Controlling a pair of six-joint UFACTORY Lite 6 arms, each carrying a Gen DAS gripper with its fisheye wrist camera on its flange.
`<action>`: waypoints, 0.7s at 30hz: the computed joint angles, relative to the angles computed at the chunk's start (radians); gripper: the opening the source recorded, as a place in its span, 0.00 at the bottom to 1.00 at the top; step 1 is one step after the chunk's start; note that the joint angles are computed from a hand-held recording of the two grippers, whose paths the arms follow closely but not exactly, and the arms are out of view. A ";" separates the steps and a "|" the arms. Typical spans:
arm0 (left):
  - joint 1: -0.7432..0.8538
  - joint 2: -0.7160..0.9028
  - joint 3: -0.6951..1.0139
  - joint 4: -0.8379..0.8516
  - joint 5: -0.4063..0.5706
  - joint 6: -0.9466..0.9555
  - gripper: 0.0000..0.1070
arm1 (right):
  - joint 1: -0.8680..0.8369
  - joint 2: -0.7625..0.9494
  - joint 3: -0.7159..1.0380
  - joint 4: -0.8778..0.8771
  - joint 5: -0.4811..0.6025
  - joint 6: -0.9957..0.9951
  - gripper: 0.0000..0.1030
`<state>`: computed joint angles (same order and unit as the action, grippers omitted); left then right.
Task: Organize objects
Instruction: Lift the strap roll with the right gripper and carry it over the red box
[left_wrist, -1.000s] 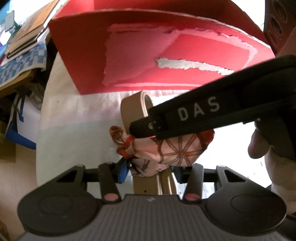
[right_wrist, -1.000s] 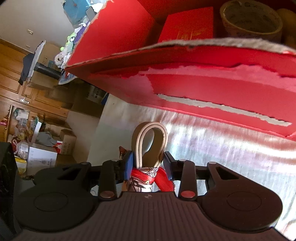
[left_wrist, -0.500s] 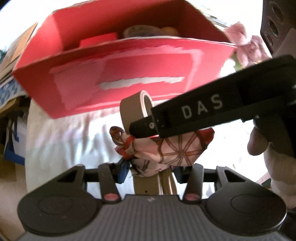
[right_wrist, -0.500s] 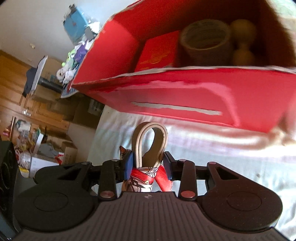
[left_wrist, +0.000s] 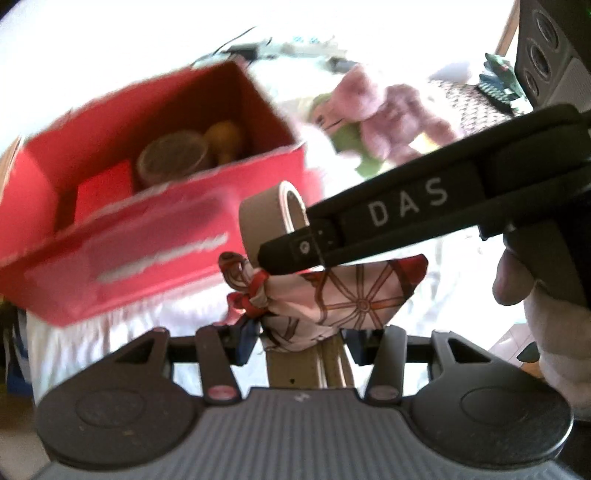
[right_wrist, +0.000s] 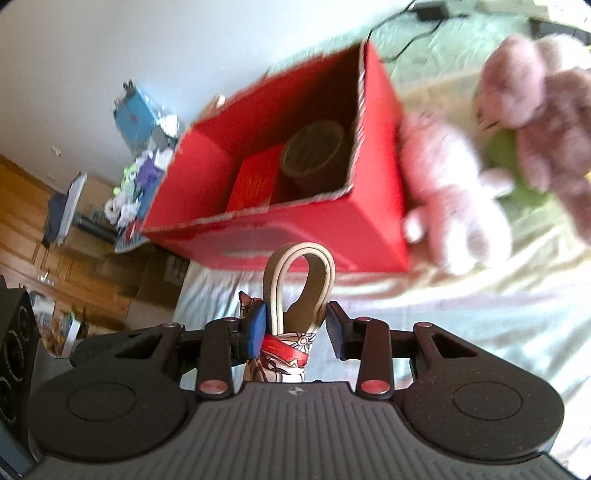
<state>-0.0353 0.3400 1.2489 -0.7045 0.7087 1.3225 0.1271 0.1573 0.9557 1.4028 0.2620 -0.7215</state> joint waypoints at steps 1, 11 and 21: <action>-0.011 -0.018 -0.005 -0.008 0.005 0.001 0.46 | -0.010 -0.027 -0.020 0.007 -0.004 -0.012 0.37; -0.046 -0.032 0.123 -0.076 0.065 0.007 0.46 | -0.078 -0.162 -0.033 0.048 -0.021 -0.080 0.36; 0.025 0.256 0.598 -0.008 0.161 -0.121 0.46 | -0.066 0.124 0.345 -0.093 -0.002 0.022 0.36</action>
